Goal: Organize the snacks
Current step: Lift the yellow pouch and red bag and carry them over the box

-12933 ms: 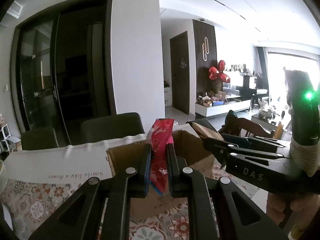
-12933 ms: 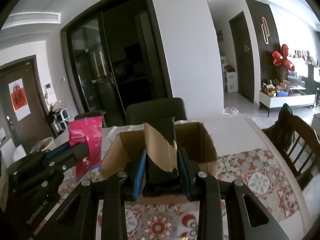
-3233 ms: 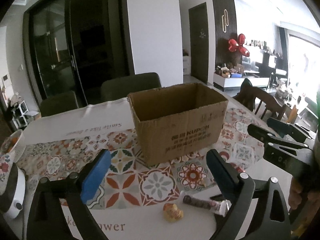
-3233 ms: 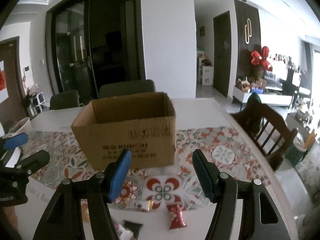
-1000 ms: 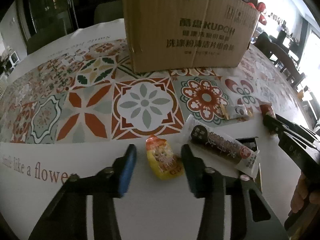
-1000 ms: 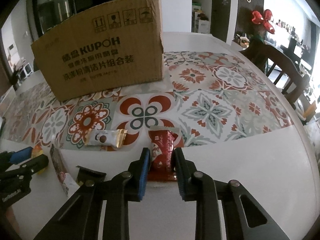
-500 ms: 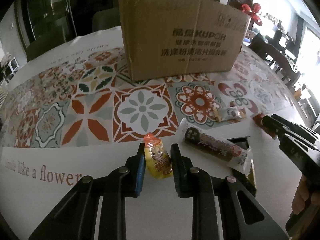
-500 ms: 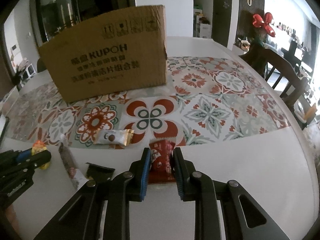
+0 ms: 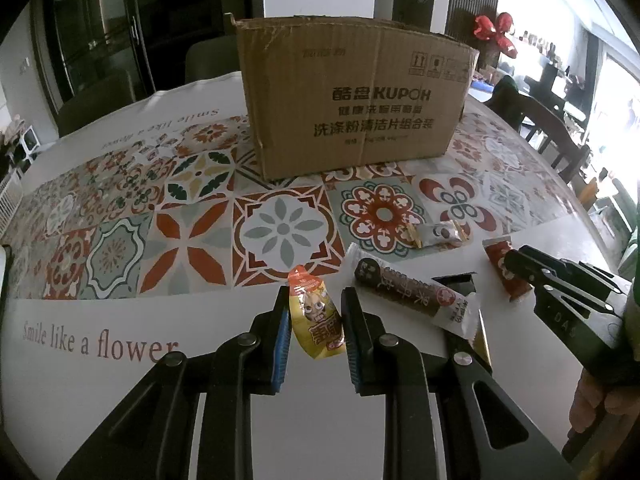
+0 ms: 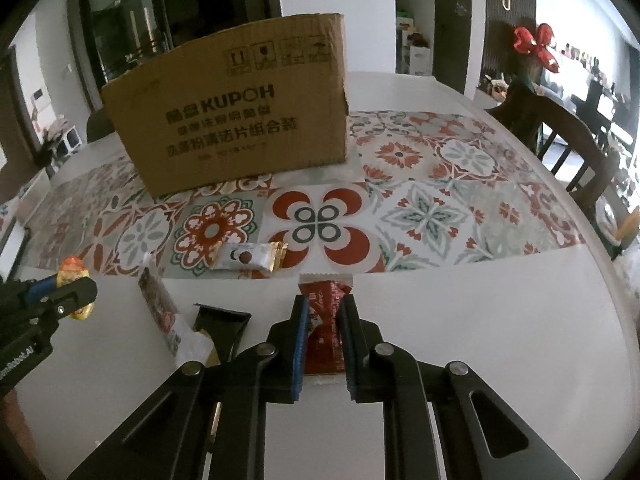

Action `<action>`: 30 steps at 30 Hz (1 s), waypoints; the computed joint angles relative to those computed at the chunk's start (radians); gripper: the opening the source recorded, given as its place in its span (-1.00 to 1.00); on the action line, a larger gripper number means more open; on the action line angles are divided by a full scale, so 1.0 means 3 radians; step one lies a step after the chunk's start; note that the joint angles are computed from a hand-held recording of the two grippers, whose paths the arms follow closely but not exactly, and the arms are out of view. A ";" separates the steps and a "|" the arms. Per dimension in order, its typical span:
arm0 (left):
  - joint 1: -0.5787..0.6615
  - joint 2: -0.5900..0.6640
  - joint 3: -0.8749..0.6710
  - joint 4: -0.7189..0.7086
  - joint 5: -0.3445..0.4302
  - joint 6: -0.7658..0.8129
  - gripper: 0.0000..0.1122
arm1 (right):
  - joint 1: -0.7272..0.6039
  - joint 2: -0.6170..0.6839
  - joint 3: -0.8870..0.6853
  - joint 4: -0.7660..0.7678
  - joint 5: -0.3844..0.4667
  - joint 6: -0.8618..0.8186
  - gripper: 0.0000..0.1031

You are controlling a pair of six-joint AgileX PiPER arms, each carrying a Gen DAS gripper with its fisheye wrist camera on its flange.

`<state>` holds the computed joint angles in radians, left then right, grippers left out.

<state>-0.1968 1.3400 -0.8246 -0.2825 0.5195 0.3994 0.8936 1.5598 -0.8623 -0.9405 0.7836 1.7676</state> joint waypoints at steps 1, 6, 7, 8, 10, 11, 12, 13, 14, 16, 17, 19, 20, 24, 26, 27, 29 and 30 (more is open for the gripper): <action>0.0002 0.0001 0.0002 -0.0007 -0.0001 0.0004 -0.56 | 0.0005 0.0004 -0.0007 0.0015 0.0003 -0.0016 -0.67; -0.0009 0.0022 -0.0022 -0.0062 0.0012 0.0053 -0.56 | -0.0025 0.0011 -0.0029 0.0049 -0.0022 -0.0076 -0.64; -0.0012 0.0029 -0.0030 -0.0074 0.0019 0.0059 -0.56 | -0.0031 0.0019 -0.0037 0.0059 -0.0026 -0.0099 -0.61; -0.0022 0.0039 -0.0042 -0.0085 0.0024 0.0061 -0.56 | -0.0043 0.0023 -0.0042 0.0074 -0.0036 -0.0121 -0.52; -0.0057 0.0058 -0.0062 -0.0056 0.0013 0.0030 -0.56 | -0.0092 0.0036 -0.0051 0.0145 -0.0089 -0.0200 -0.43; -0.0078 0.0067 -0.0073 -0.0037 0.0003 0.0006 -0.56 | -0.0102 0.0033 -0.0043 0.0151 -0.0120 -0.0208 -0.43; -0.0096 0.0079 -0.0090 -0.0038 0.0001 -0.0002 -0.56 | -0.0086 0.0044 -0.0044 0.0113 -0.0107 -0.0181 -0.43; -0.0110 0.0088 -0.0102 -0.0034 -0.0001 -0.0014 -0.56 | -0.0066 0.0071 -0.0064 0.0097 -0.0053 -0.0180 -0.43; -0.0135 0.0102 -0.0124 -0.0003 -0.0001 -0.0056 -0.56 | -0.0058 0.0106 -0.0097 0.0116 -0.0003 -0.0228 -0.43; -0.0195 0.0144 -0.0193 0.0093 0.0014 -0.0189 -0.56 | -0.0096 0.0129 -0.0112 0.0183 -0.0054 -0.0325 -0.43; -0.0213 0.0149 -0.0211 0.0106 0.0015 -0.0220 -0.56 | -0.0120 0.0137 -0.0115 0.0232 -0.0087 -0.0367 -0.44; -0.0274 0.0138 -0.0237 0.0195 -0.0024 -0.0356 -0.56 | -0.0139 0.0138 -0.0096 0.0240 -0.0115 -0.0354 -0.50; -0.0300 0.0128 -0.0243 0.0230 -0.0042 -0.0412 -0.56 | -0.0138 0.0136 -0.0084 0.0230 -0.0120 -0.0337 -0.55; -0.0381 0.0116 -0.0322 0.0277 -0.0026 -0.0557 -0.56 | -0.0101 0.0105 -0.0078 0.0200 -0.0049 -0.0309 -0.56; -0.0416 0.0097 -0.0354 0.0301 -0.0024 -0.0585 -0.56 | -0.0074 0.0060 -0.0074 0.0179 -0.0006 -0.0280 -0.56; -0.0430 0.0089 -0.0368 0.0325 -0.0024 -0.0607 -0.56 | -0.0054 0.0035 -0.0083 0.0167 0.0041 -0.0270 -0.56; -0.0438 0.0062 -0.0411 0.0352 -0.0005 -0.0630 -0.56 | -0.0024 -0.0014 -0.0101 0.0152 0.0107 -0.0272 -0.56; -0.0436 0.0050 -0.0431 0.0348 0.0013 -0.0628 -0.56 | 0.0000 -0.0052 -0.0119 0.0148 0.0157 -0.0280 -0.56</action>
<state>-0.3276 1.3552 -0.9537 -0.1780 0.5234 0.2110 0.8936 1.5441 -0.8980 -0.8961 0.8307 1.6837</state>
